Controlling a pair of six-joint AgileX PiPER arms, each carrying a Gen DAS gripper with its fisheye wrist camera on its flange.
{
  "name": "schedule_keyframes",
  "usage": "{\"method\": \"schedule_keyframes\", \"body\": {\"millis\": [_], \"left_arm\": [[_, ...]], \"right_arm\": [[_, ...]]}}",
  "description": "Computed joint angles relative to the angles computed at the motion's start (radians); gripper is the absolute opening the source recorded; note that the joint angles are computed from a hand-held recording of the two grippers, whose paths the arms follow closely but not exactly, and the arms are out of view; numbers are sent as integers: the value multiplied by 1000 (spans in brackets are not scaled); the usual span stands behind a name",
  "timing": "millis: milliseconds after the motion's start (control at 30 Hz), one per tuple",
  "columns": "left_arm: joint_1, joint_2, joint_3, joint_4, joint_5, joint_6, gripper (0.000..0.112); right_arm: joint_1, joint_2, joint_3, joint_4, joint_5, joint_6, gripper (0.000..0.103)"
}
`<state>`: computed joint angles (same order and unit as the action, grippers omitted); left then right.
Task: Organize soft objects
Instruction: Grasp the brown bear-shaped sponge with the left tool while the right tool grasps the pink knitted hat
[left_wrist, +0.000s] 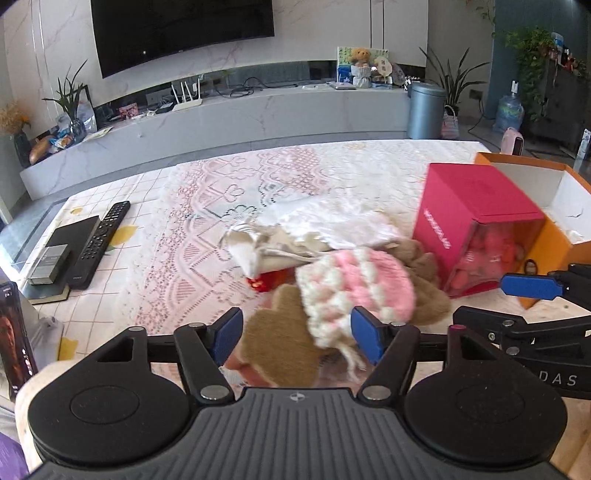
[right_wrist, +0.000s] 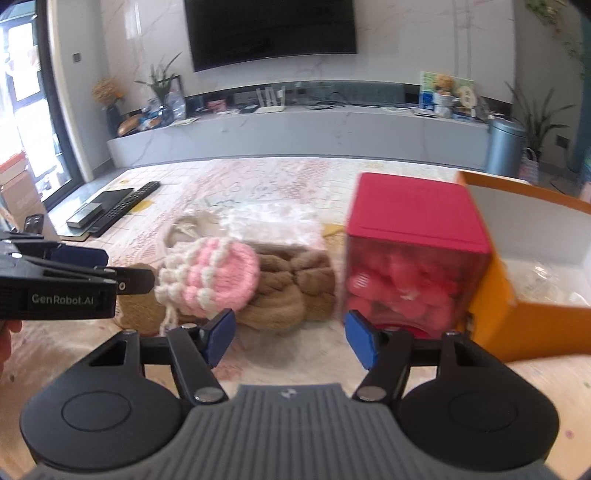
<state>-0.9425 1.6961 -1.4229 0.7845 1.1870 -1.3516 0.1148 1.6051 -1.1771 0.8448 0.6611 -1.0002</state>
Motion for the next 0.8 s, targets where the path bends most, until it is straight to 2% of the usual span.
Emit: {"method": "schedule_keyframes", "body": {"millis": [200, 433, 533, 633, 733, 800], "left_arm": [[164, -46, 58, -140, -128, 186, 86], [355, -45, 112, -457, -277, 357, 86], [387, -39, 127, -534, -301, 389, 81], [398, -51, 154, -562, -341, 371, 73], [364, -61, 161, -502, -340, 288, 67], [325, -65, 156, -437, -324, 200, 61]], "right_arm": [[101, 116, -131, -58, -13, 72, 69], [139, 252, -302, -122, 50, 197, 70], [144, 294, -346, -115, 82, 229, 70], [147, 313, -348, -99, 85, 226, 70], [149, 295, -306, -72, 51, 195, 69], [148, 272, -277, -61, 46, 177, 61]]}}
